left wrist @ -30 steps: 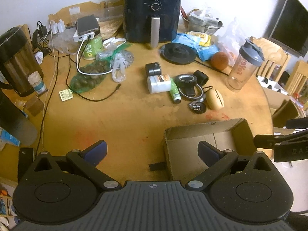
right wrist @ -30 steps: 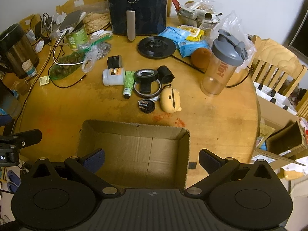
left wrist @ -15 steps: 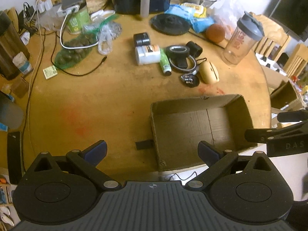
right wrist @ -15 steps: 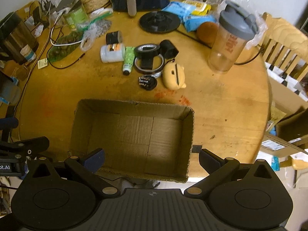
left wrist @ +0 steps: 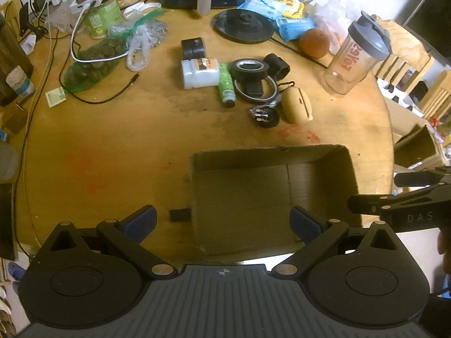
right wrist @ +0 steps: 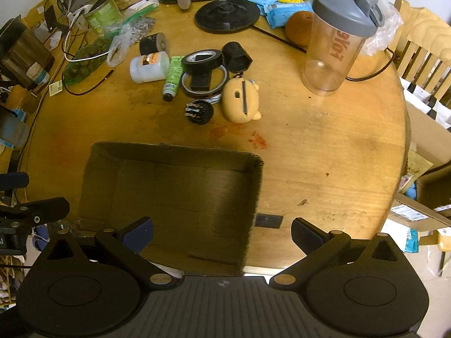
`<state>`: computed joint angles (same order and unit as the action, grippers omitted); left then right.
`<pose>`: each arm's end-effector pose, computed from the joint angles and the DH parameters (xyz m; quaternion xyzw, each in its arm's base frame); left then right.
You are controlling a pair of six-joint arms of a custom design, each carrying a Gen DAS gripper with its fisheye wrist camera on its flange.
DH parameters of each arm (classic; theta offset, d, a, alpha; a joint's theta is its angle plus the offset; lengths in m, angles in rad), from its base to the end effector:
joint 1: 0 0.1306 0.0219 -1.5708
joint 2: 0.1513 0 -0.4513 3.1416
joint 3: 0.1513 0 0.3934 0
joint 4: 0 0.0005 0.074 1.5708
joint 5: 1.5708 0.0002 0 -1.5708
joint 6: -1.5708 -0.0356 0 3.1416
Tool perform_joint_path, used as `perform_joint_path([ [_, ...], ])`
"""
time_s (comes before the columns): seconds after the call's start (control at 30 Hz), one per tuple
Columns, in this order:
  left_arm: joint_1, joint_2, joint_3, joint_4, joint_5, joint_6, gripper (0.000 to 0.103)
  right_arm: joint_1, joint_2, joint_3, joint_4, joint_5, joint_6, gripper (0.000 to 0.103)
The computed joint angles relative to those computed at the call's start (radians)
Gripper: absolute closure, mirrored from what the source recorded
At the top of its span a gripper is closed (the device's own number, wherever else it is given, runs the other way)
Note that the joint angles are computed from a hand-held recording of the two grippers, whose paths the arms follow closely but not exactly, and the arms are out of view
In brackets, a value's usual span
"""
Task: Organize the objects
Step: 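Move the right gripper toward the yellow cartoon figure on the table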
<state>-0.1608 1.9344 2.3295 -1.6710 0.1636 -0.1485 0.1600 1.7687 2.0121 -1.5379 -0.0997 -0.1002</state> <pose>0.6295 -0.1085 0.5703 0.1637 0.9722 -0.0817 0.1459 0.5798 0.0966 0.5441 -0.0364 0.9886 0.0668 0.1300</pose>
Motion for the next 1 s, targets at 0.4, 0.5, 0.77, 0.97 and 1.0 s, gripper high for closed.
perform_joint_path([
  [0.4, -0.028, -0.006, -0.013, 0.032, -0.035, 0.063, 0.000, -0.055, -0.020, -0.063, 0.122, -0.070, -0.007, 0.000],
  [0.5, -0.027, -0.006, -0.010, 0.044, -0.037, 0.078, 0.000, -0.066, -0.024, -0.078, 0.171, -0.078, -0.011, 0.000],
  [0.77, -0.020, -0.007, -0.013, 0.064, -0.014, 0.097, 0.000, -0.098, -0.013, -0.093, 0.260, -0.142, 0.010, 0.000],
  [0.97, -0.012, -0.012, -0.022, 0.078, 0.016, 0.097, 0.000, -0.112, 0.036, -0.057, 0.306, -0.194, 0.029, 0.000],
  [1.0, -0.011, -0.012, -0.021, 0.079, 0.020, 0.096, 0.000, -0.112, 0.047, -0.047, 0.310, -0.194, 0.030, 0.000],
])
